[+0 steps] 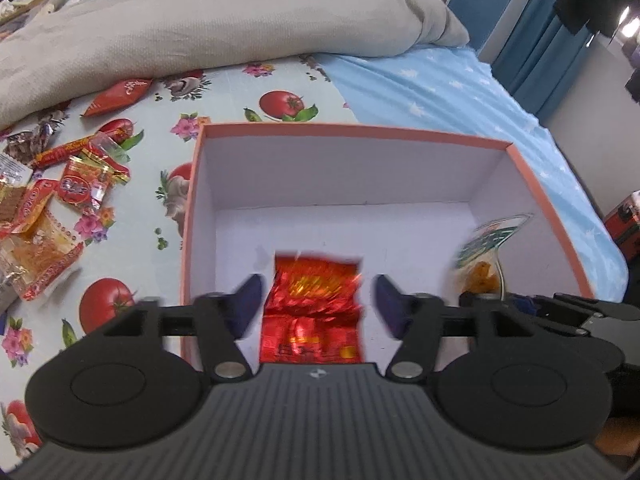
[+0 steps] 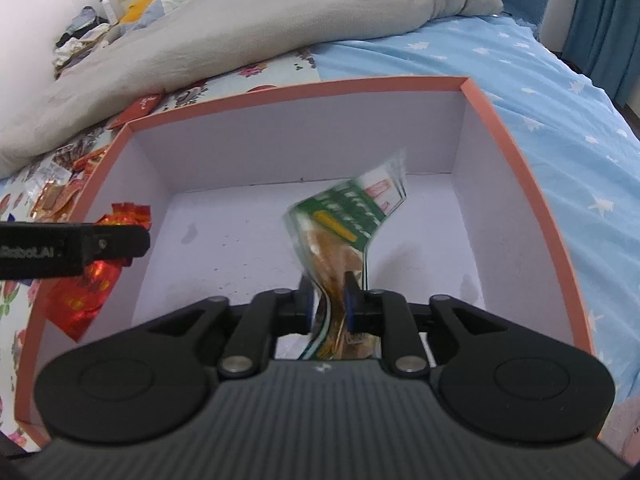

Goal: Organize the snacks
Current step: 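Open the left tool to drop the red packet while the right tool releases the green pouch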

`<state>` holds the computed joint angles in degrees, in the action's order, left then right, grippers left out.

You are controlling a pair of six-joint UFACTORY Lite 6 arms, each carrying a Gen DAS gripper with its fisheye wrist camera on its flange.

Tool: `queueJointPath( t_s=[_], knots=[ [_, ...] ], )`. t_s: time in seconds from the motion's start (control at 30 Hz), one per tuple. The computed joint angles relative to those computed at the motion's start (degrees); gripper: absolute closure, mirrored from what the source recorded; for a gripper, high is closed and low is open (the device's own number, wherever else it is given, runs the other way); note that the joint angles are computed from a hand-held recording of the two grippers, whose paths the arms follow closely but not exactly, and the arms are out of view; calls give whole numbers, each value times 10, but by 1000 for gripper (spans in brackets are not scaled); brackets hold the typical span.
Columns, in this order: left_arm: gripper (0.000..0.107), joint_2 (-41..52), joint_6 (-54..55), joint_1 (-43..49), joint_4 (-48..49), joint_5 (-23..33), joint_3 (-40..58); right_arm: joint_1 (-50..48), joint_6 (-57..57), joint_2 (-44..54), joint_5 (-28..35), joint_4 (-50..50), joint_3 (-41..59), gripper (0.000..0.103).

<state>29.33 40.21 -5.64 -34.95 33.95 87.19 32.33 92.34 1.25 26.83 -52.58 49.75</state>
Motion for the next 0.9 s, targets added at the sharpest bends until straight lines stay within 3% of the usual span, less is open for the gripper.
queueJointPath(
  t_s=[0.03, 0.1, 0.13, 0.5, 0.9],
  knots=[
    [27, -10, 11, 2, -10, -1, -7, -1, 3, -3, 3, -1, -1, 73],
    [27, -33, 26, 4, -14, -16, -26, -2, 6, -16, 1, 3, -5, 55],
    [27, -41, 25, 5, -11, -16, -29, -2, 17, -27, 1, -4, -9, 53],
    [27, -163, 97, 89, -65, 53, -63, 108, 60, -97, 144, -27, 40, 53],
    [27, -279, 228, 281, -144, 204, -77, 290, 143, -64, 332, -63, 173, 53]
  ],
)
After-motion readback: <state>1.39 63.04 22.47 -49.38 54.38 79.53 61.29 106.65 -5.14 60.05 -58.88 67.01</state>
